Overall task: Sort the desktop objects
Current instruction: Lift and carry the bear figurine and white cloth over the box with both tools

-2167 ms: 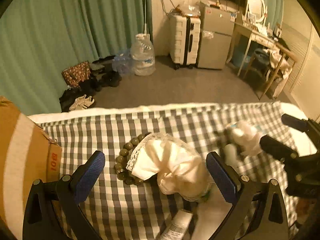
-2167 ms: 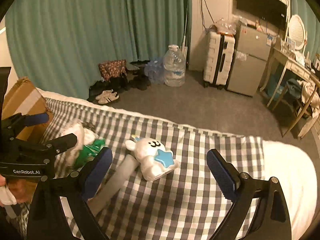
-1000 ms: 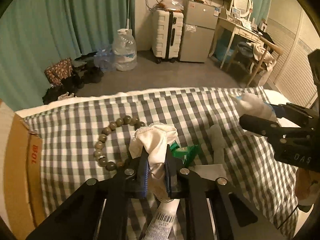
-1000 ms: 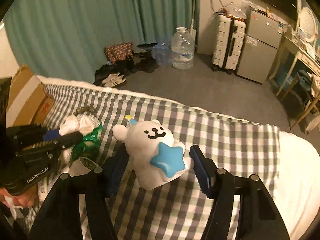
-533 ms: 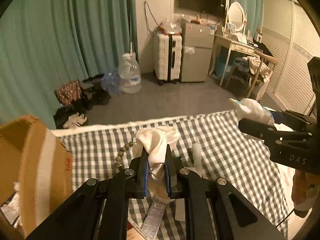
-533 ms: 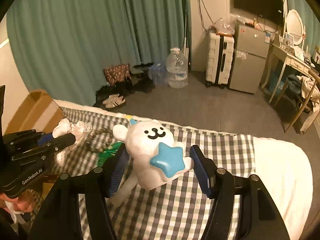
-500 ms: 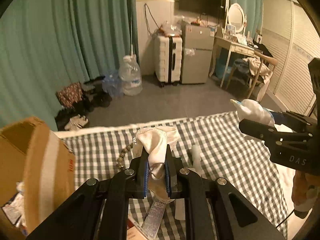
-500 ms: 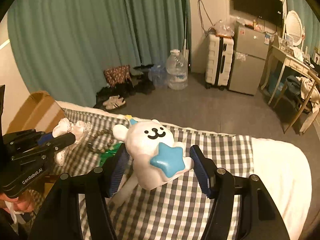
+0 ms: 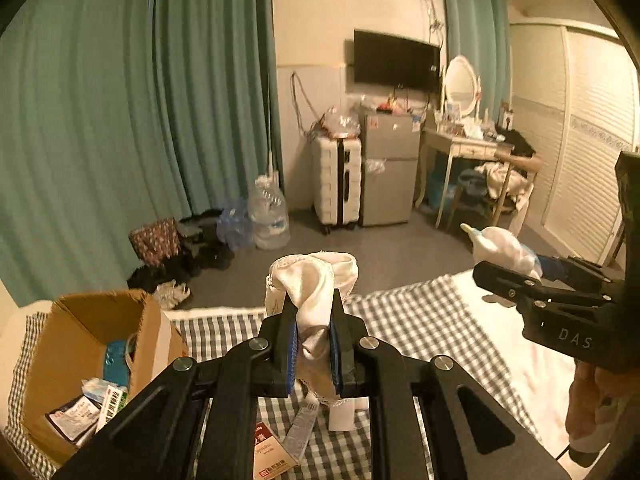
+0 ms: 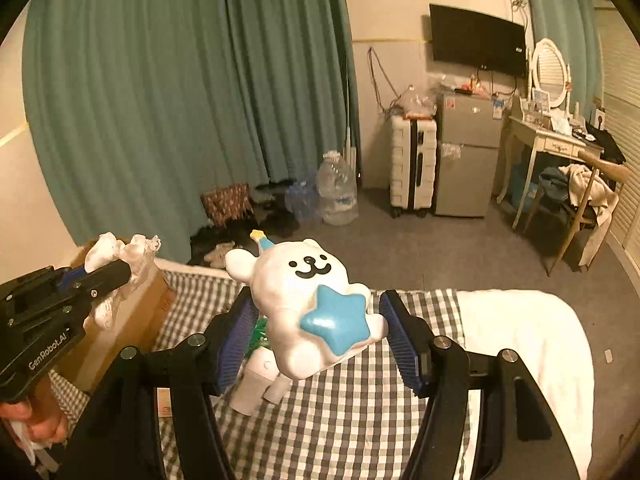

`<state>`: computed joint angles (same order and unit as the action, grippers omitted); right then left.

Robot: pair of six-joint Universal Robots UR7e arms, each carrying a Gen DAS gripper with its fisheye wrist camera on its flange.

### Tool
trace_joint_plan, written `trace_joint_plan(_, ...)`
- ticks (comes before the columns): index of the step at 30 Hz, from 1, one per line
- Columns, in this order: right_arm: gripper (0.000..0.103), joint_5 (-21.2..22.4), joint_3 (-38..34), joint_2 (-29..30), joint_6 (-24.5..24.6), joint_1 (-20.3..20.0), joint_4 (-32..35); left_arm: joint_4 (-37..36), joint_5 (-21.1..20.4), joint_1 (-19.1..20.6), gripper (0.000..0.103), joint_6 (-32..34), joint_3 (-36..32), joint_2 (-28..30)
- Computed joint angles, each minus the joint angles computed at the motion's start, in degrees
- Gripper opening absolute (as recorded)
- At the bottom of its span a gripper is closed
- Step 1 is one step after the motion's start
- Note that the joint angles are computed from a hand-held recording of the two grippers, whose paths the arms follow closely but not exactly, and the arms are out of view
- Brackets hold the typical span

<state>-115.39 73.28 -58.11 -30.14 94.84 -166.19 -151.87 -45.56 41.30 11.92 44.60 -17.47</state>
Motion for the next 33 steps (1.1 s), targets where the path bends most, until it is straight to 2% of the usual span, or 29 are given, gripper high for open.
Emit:
trace_joint_plan(6, 0.063, 1.1, 2.5, -2.2, -0.8, 2.0, -4.8, 1.0, 2.1, -1.8, 0.013, -2.9, 2.1, -2.7)
trace_joint_plan(8, 0.063, 1.4, 2.3, -2.5, 1.6, 2.4, -3.6, -0.5, 3.1, -2.2, 0.013, -3.4, 4.1, -3.8)
trace_joint_plan(10, 0.063, 2.0, 3.3, -3.1, 4.4, 2.7, -2.9, 2.2, 4.2, -2.5, 0.013, -6.2, 4.9, -4.5)
trace_joint_plan(16, 0.063, 3.4, 6.2, -4.1, 6.6, 3.6, -4.5, 3.3, 6.3, -3.3, 0.013, -8.4, 9.3, -8.1)
trace_joint_plan(19, 0.063, 3.5, 6.9, -3.6, 6.9, 4.8, -6.7, 1.9, 8.8, -3.6, 0.013, -8.6, 12.7, -10.9)
trace_joint_plan(22, 0.063, 3.7, 7.2, -2.9, 8.1, 5.9, -7.5, 1.9, 9.3, -3.2, 0.013, -9.9, 13.4, -12.8)
trace_joint_plan(30, 0.063, 1.9, 6.3, -0.1, 6.0, 9.3, -10.1, -2.8, 10.3, -1.9, 0.013, -3.4, 16.9, -15.6)
trace_joint_plan(33, 0.063, 1.2, 5.4, 1.6, 4.3, 10.5, -11.5, -2.1, 9.3, -0.6, 0.013, -6.0, 17.9, -17.3)
